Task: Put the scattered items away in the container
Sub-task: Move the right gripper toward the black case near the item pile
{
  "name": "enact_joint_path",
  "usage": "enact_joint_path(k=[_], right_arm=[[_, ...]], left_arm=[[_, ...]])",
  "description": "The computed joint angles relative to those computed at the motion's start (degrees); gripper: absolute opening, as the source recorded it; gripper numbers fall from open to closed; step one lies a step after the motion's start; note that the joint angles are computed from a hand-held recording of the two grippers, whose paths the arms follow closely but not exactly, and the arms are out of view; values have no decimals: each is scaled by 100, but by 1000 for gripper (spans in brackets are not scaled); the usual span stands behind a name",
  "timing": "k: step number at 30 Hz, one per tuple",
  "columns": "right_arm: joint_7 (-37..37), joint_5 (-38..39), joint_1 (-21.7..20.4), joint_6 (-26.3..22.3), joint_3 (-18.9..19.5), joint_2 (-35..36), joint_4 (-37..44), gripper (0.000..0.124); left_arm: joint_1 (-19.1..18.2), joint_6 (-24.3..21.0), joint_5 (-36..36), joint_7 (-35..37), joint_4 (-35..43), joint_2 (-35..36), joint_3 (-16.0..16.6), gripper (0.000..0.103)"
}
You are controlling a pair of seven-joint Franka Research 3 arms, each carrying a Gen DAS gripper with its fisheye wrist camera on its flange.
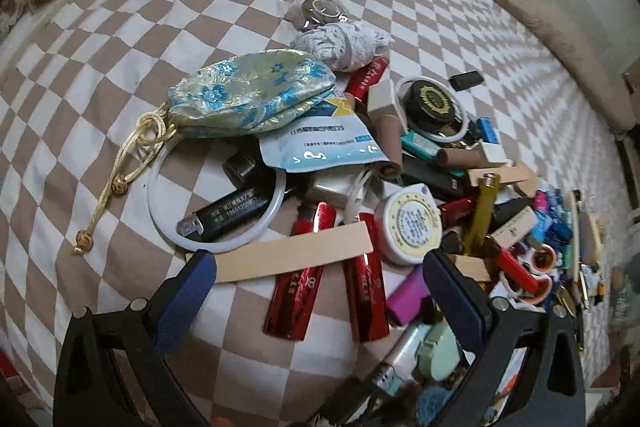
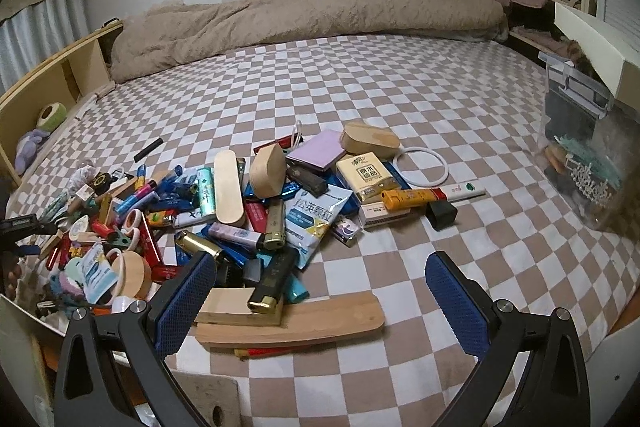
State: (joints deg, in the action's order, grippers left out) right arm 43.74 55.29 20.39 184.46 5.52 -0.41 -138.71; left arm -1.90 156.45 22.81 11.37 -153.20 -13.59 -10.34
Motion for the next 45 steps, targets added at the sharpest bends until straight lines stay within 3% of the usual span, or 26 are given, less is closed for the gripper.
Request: enact_joint_path(k=[6, 8, 12, 15, 20, 25, 28, 32, 35, 39, 42, 43, 45], right_arm=[[523, -528, -104, -3, -38, 33, -50, 103], [562, -540, -133, -18, -39, 45, -41, 103], [604, -558, -186, -52, -28, 64, -26, 103], [817, -794, -224, -62, -36, 76, -46, 103], [900, -878, -277, -105, -27, 96, -40, 103], [1409, -1459, -340, -97, -62, 133, -101, 103], [1297, -1312, -417, -133, -11, 175, -56, 103], [246, -188, -577, -377, 168, 308, 180, 103], [103, -220, -596, -530, 146, 416, 232, 103], [340, -933, -534, -485, 108, 582, 174, 103], [-286, -292, -802, -764, 443, 701, 361, 103], [-330, -223, -805, -893, 443, 736, 429, 103], [-15, -475, -701, -1049, 315, 808, 523, 103]], left_arm=[[44, -508, -117, -337, -168, -302, -7, 103], [-11, -412, -387, -184, -293, -337, 121, 103], [34, -521, -387, -147, -278, -371, 57, 103], [52, -295, -287, -263, 0, 96, -8, 103], [-16, -539, -278, -171, 217, 282, 16, 103], [9, -619, -49, -397, 196, 244, -29, 102], [63, -480, 245, -640, 252, 378, -24, 100], [3, -398, 327, -603, 30, 146, -22, 100], [-16, -297, 310, -578, -201, -107, -23, 100], [26, -124, 352, -618, -526, -460, -62, 100], [-97, -40, 290, -511, -868, -917, 5, 100], [-87, -159, 384, -765, -868, -966, -65, 100], [140, 54, 370, -730, -759, -862, -289, 100]])
